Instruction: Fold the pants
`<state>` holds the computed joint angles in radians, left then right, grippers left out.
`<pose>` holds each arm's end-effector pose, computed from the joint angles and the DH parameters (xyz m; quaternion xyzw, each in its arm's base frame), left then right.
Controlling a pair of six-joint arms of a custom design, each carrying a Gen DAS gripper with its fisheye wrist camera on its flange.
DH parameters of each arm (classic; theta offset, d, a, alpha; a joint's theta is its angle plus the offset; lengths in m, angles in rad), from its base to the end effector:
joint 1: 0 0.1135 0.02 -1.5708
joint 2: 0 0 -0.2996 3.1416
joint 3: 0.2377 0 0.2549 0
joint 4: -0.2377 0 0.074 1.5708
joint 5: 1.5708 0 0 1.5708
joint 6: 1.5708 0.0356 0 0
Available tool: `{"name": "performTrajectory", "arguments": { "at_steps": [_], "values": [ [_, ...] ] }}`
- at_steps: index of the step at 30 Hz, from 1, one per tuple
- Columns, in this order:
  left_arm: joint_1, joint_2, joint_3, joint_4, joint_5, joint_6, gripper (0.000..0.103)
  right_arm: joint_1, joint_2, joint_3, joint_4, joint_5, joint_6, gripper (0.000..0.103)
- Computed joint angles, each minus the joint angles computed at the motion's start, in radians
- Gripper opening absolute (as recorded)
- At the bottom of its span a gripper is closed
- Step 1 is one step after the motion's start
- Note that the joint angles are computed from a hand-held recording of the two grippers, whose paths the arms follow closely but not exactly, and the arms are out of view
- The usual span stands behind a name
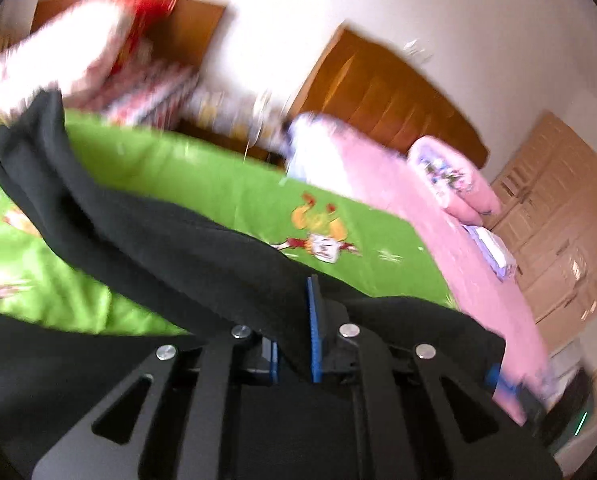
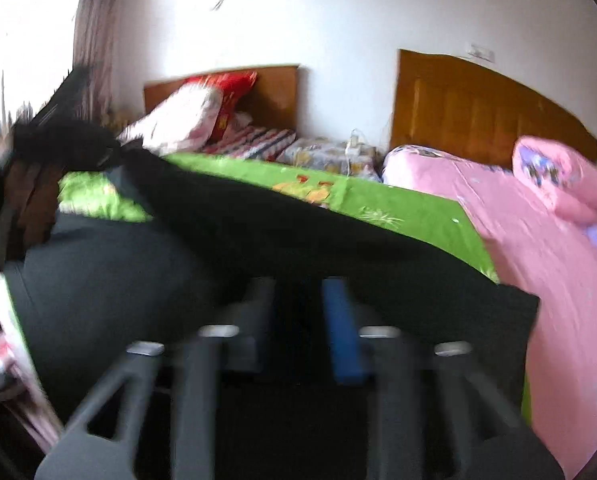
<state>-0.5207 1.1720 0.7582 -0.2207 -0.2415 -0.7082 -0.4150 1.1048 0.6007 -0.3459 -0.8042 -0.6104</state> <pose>0.2142 -0.1130 0.2806 -0.1370 0.8769 -0.1704 0.4280 0.1901 -0.0557 0.2399 -0.2213 0.8436 0.1599 0.4624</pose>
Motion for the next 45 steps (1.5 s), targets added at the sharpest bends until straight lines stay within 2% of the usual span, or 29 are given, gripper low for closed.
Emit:
{"name": "performTrajectory", "arguments": {
  "at_steps": [1, 3, 4, 5, 6, 7, 9, 11, 12, 16, 17, 19, 23, 24, 26, 27, 28, 32, 33, 34, 36, 37, 39, 42, 45],
  "values": [
    [-0.079, -0.048, -0.029, -0.025, -0.071, -0.018, 0.015, -0.086, 0.003, 0.016, -0.073, -0.096, -0.037, 0.099],
    [-0.150, -0.098, -0.094, -0.035, -0.109, -0.076, 0.021, -0.235, 0.042, 0.060, -0.275, -0.227, -0.172, 0.097],
    [-0.149, -0.099, -0.137, -0.022, -0.084, -0.108, 0.028, -0.318, 0.067, 0.073, -0.370, -0.264, -0.242, 0.097],
    [-0.116, -0.082, -0.175, 0.008, -0.019, -0.116, 0.031, -0.372, 0.094, 0.083, -0.439, -0.275, -0.297, 0.096],
    [-0.082, -0.076, -0.207, 0.036, 0.038, -0.120, 0.040, -0.444, 0.165, 0.103, -0.544, -0.270, -0.381, 0.093],
    [-0.040, -0.074, -0.245, 0.074, 0.093, -0.131, 0.054, -0.485, 0.207, 0.107, -0.585, -0.257, -0.419, 0.086],
    [0.029, -0.080, -0.323, 0.180, 0.172, -0.144, 0.069, -0.534, 0.254, 0.101, -0.571, -0.207, -0.413, 0.079],
    [0.108, -0.111, -0.406, 0.308, 0.279, -0.145, 0.070, -0.544, 0.273, 0.096, -0.525, -0.184, -0.360, 0.073],
    [0.127, -0.115, -0.422, 0.333, 0.302, -0.150, 0.070, -0.545, 0.282, 0.101, -0.525, -0.187, -0.351, 0.072],
    [0.107, -0.104, -0.416, 0.334, 0.265, -0.147, 0.072, -0.410, 0.250, 0.087, -0.431, -0.137, -0.148, 0.070],
    [0.093, -0.097, -0.412, 0.335, 0.252, -0.148, 0.073, -0.412, 0.252, 0.077, -0.448, -0.141, -0.173, 0.069],
    [0.091, -0.085, -0.411, 0.352, 0.254, -0.147, 0.075, -0.352, 0.235, 0.052, -0.450, -0.169, -0.145, 0.069],
    [0.092, -0.056, -0.403, 0.375, 0.253, -0.147, 0.075, -0.191, 0.282, 0.037, -0.363, -0.184, 0.122, 0.069],
    [0.093, -0.058, -0.404, 0.375, 0.251, -0.149, 0.073, -0.142, 0.277, 0.019, -0.273, -0.150, 0.250, 0.070],
    [0.117, -0.072, -0.427, 0.396, 0.280, -0.172, 0.049, -0.075, 0.268, 0.007, -0.171, -0.071, 0.418, 0.069],
    [0.151, -0.100, -0.490, 0.461, 0.370, -0.181, 0.017, -0.061, 0.262, 0.011, -0.166, -0.060, 0.457, 0.072],
    [0.150, -0.097, -0.503, 0.499, 0.398, -0.193, 0.009, -0.052, 0.263, 0.019, -0.175, -0.054, 0.473, 0.075],
    [0.114, -0.135, -0.447, 0.450, 0.357, -0.153, 0.007, -0.023, 0.255, 0.024, -0.158, -0.014, 0.528, 0.076],
    [0.121, -0.153, -0.427, 0.437, 0.373, -0.158, 0.007, -0.003, 0.248, 0.023, -0.137, 0.009, 0.554, 0.076],
    [0.146, -0.166, -0.417, 0.448, 0.413, -0.176, 0.007, 0.023, 0.230, 0.012, -0.111, 0.040, 0.586, 0.077],
    [0.223, -0.176, -0.392, 0.488, 0.533, -0.220, 0.007, 0.084, 0.200, -0.013, -0.051, 0.087, 0.667, 0.088],
    [0.258, -0.176, -0.381, 0.505, 0.585, -0.239, 0.007, 0.129, 0.183, -0.017, -0.029, 0.133, 0.724, 0.091],
    [0.318, -0.162, -0.360, 0.564, 0.688, -0.309, 0.007, 0.185, 0.180, -0.003, -0.020, 0.198, 0.797, 0.093],
    [0.376, -0.141, -0.333, 0.633, 0.800, -0.407, 0.007, 0.199, 0.185, 0.006, -0.016, 0.193, 0.878, 0.094],
    [0.347, -0.120, -0.276, 0.608, 0.801, -0.415, 0.007, 0.188, 0.192, -0.007, 0.040, 0.176, 0.965, 0.094]
  ]
}}
